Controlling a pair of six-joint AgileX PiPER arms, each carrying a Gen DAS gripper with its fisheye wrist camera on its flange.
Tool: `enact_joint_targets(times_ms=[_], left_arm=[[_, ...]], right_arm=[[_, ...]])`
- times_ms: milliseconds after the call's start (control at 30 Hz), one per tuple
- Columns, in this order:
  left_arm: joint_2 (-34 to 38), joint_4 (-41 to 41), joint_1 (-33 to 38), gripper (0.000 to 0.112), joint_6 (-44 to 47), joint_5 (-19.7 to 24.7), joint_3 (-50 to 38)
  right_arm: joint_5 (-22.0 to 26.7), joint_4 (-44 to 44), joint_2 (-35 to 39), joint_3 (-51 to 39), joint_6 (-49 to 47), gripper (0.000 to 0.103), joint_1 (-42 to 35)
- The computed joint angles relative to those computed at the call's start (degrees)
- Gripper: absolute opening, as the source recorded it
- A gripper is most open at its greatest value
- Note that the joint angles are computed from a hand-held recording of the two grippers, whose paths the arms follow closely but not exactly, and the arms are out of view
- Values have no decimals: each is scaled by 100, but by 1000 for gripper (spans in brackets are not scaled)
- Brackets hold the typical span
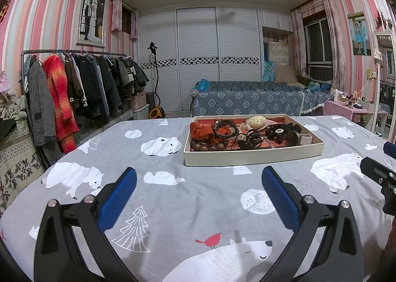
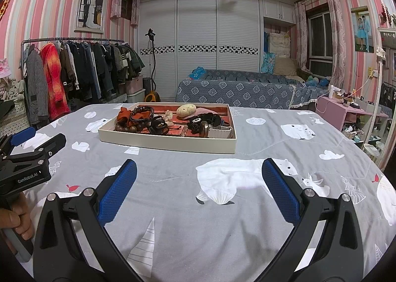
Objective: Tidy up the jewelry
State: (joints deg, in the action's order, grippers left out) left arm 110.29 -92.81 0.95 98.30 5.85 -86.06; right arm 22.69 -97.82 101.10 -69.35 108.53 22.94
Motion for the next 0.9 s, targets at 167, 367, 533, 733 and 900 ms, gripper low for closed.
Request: enact_joint_targets(times_ms=[167, 367, 533, 733, 900], left_arm=[[-1, -18, -3, 98, 14, -3, 5], [-6, -150, -6, 98, 156, -7, 19], [-7, -147, -7, 99, 159, -6, 18], [-7, -145, -9, 99, 153, -10, 20], [-9, -88, -6, 98, 103, -2, 19]], right_arm=[[0, -5, 0, 2, 4, 98, 0], [-5, -4, 0, 3, 4, 98, -3], [-1, -8, -1, 3, 9, 98, -1], [-4, 0, 0, 1, 2, 98, -2], [-6, 2, -3, 3, 5, 98, -3]])
